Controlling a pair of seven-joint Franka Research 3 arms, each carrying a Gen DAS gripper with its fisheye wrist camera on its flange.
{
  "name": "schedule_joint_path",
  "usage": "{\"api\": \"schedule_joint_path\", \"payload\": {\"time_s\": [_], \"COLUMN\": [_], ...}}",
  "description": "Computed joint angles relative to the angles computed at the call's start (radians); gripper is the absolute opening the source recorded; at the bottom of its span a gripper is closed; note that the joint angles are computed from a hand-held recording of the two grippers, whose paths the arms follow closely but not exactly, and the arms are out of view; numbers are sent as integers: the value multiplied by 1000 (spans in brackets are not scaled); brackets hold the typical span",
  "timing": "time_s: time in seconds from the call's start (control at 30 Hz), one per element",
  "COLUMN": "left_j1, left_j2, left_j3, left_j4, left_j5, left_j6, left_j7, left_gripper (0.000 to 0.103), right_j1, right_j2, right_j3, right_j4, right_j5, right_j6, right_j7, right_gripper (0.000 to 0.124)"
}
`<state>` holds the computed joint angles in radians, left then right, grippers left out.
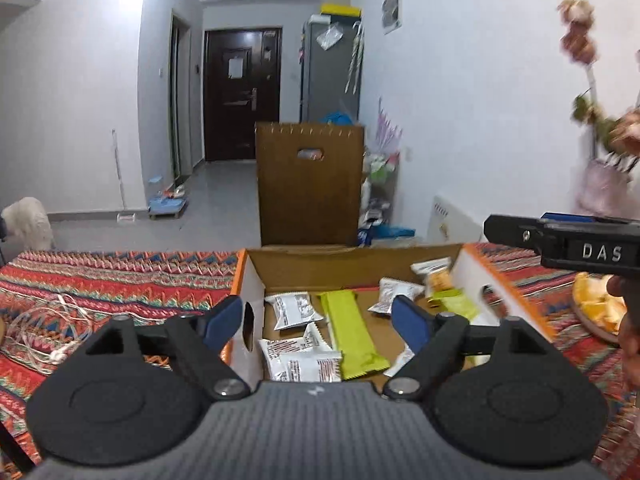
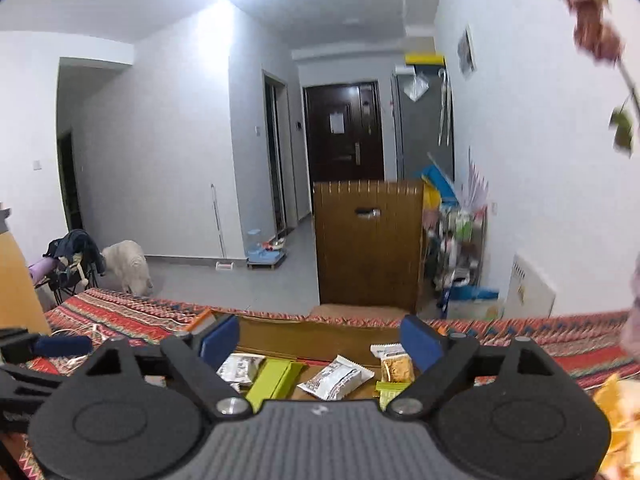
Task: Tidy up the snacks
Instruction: 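Open both tools to drop the packets and withdraw toward the pile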
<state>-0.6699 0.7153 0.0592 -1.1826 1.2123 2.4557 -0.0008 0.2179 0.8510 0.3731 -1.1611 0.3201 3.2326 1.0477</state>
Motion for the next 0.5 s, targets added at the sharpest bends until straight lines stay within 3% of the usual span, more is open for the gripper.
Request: {"api": "schedule_joint_path", "payload": {"time_s": [0.07, 0.17, 0.37, 0.43, 0.5], "left_j1": [-37, -61, -110, -116, -126], "left_j2": [-86, -191, -365, -404, -428], "left_j3": [11, -17, -105, -143, -184], "left_j4": [-116, -263, -528, -592, -634], "left_j5": [56, 131, 246, 254, 254], "left_j6": [-13, -41, -159, -195, -256], "left_j7": [-81, -187, -380, -427, -457], "left_gripper": [90, 94, 98, 99, 100], "right_j1": [-50, -103, -293, -306, -260], "right_j2": [-83, -222, -450, -527, -593], "right_j3": [50, 76, 210, 206, 160], "right_j4": [-137, -374, -814, -944, -1050], "right_j5": [-18, -46, -149, -160, -121], "right_j6": [43, 143, 299, 332, 371], "right_j7": [-43, -45, 89, 133, 139], "right_gripper": [89, 95, 99, 100, 100]}}
